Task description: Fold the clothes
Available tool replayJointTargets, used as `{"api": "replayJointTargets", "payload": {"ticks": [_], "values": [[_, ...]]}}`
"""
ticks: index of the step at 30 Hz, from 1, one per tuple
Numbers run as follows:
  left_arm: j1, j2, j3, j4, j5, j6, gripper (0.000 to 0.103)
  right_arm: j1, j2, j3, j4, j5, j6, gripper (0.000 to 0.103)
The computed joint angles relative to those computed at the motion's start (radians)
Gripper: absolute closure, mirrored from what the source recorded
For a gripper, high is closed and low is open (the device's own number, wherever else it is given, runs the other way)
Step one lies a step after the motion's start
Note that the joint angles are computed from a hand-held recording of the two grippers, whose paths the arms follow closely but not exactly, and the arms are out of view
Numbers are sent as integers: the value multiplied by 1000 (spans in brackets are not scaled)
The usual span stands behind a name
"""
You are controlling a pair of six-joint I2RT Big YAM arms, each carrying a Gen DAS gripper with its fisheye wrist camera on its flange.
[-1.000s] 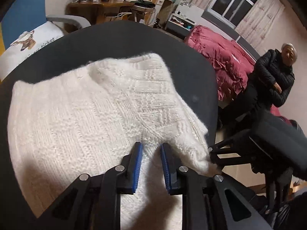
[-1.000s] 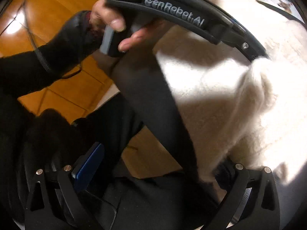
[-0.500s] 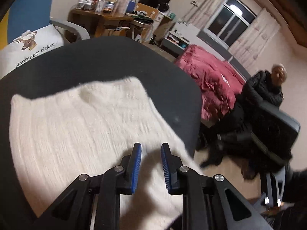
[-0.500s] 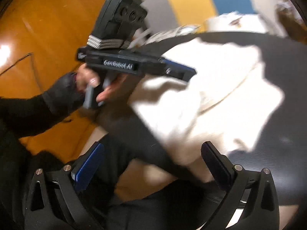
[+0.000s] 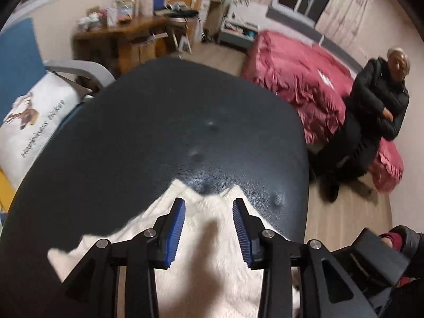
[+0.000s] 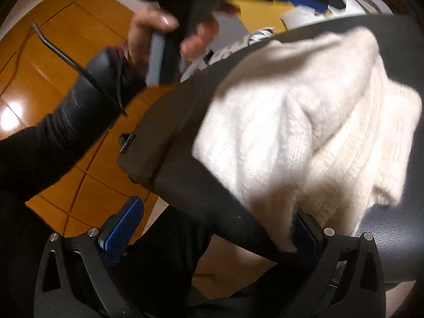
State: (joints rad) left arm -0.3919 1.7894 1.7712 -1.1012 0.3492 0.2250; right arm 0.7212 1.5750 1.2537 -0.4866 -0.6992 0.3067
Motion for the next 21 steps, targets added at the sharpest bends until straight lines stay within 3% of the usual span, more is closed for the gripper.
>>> {"api": "replayJointTargets", "payload": {"ticks": [6, 8, 12, 15, 16, 17, 18, 19, 21], "values": [[-46, 122, 143, -155, -55, 96, 65, 2, 10, -28, 46, 33, 35, 0], [-57, 124, 136, -173, -89, 111, 66, -7, 69, -22, 122, 43, 43, 0], [-59, 65, 40, -96, -97, 88, 87, -10, 26, -90, 194, 57, 62, 0], [-58, 3, -50, 8, -80, 49, 92, -9, 23, -96, 205, 71, 61, 2], [-51, -13, -72, 36, -57, 23, 92, -7, 23, -92, 194, 85, 62, 9], [-43, -28, -93, 64, -35, -4, 92, -8, 23, -88, 177, 116, 72, 42], [-36, -44, -114, 93, -13, -31, 92, -9, 23, -83, 158, 148, 84, 88], [-29, -54, -131, 130, 13, -73, 92, -10, 25, -78, 140, 180, 95, 95], [-15, -74, -166, 208, 61, -160, 92, -8, 19, -86, 148, 198, 93, 95]]}}
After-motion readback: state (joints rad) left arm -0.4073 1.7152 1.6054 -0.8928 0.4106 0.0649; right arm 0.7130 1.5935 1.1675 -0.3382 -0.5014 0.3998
